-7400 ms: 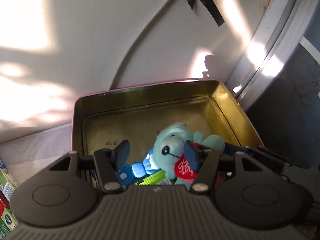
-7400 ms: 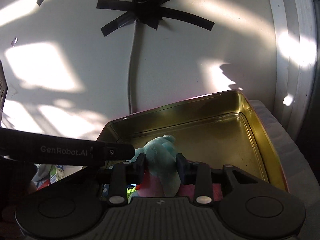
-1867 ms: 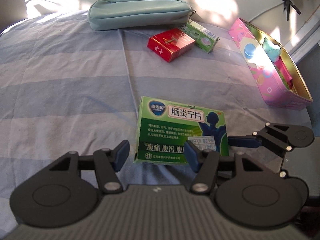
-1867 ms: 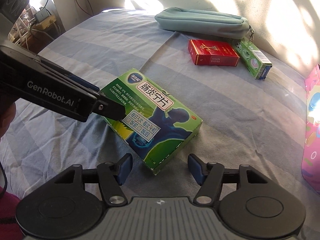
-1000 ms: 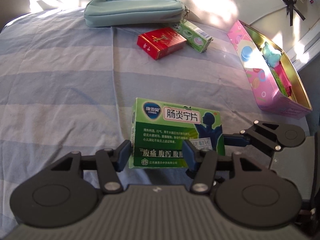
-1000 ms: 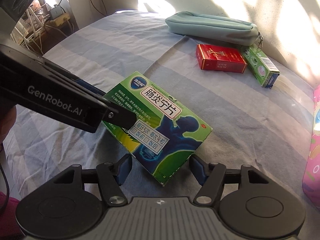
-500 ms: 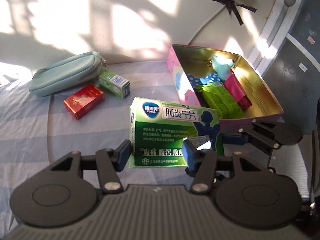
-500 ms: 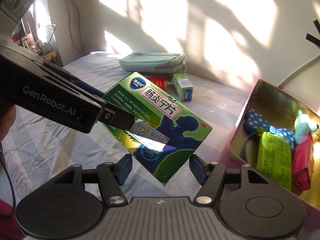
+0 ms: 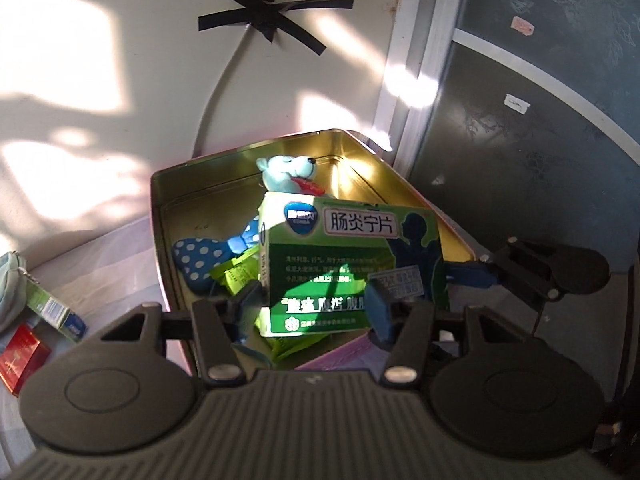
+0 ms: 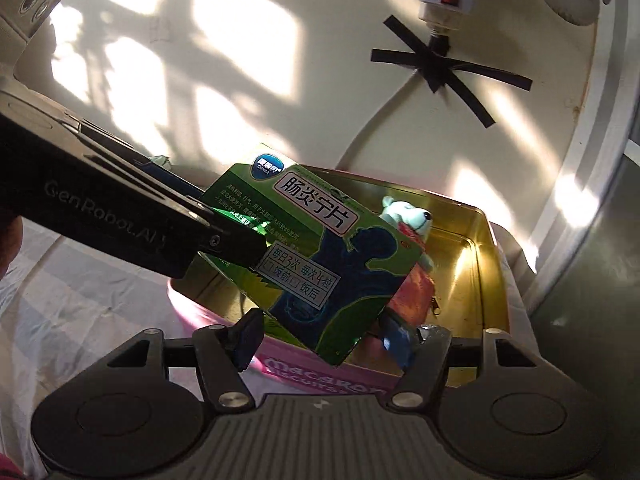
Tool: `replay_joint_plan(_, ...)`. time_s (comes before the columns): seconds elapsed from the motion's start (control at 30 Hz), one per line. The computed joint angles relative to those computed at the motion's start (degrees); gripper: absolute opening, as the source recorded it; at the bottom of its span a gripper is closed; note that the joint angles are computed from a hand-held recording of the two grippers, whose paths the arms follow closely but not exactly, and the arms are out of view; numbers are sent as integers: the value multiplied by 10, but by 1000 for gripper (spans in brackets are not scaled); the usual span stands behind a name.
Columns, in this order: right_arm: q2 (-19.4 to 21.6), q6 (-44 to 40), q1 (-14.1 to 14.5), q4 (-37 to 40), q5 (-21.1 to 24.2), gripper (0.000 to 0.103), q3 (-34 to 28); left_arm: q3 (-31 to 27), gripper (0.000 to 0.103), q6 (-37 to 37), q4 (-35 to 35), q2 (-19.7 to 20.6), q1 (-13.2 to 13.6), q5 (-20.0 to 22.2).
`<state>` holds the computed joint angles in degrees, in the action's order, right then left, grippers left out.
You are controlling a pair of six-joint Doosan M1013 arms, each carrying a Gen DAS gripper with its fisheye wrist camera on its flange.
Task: Organize objects
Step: 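Carry the green medicine box into the gold tin and release it, then withdraw the right gripper from the tin toward the red box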
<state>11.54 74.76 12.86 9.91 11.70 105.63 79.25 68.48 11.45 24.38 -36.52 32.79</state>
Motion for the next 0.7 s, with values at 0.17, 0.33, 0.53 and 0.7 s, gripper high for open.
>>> replay_joint_plan(0.17, 14, 99, -22, -90, 2, 63, -6, -49, 58, 47, -28, 39, -4, 17)
replay_joint_plan(0.33, 33, 154, -32, -143, 18, 67, -17, -95, 58, 44, -39, 73, -4, 67)
replay_joint_plan(0.53, 41, 140, -40, -105, 19, 71, -22, -98, 59, -1, -11, 77, -1, 99)
replay_joint_plan(0.7, 34, 110, -37, -68, 9, 71, -18, -78, 59, -44, 22, 63, -1, 109)
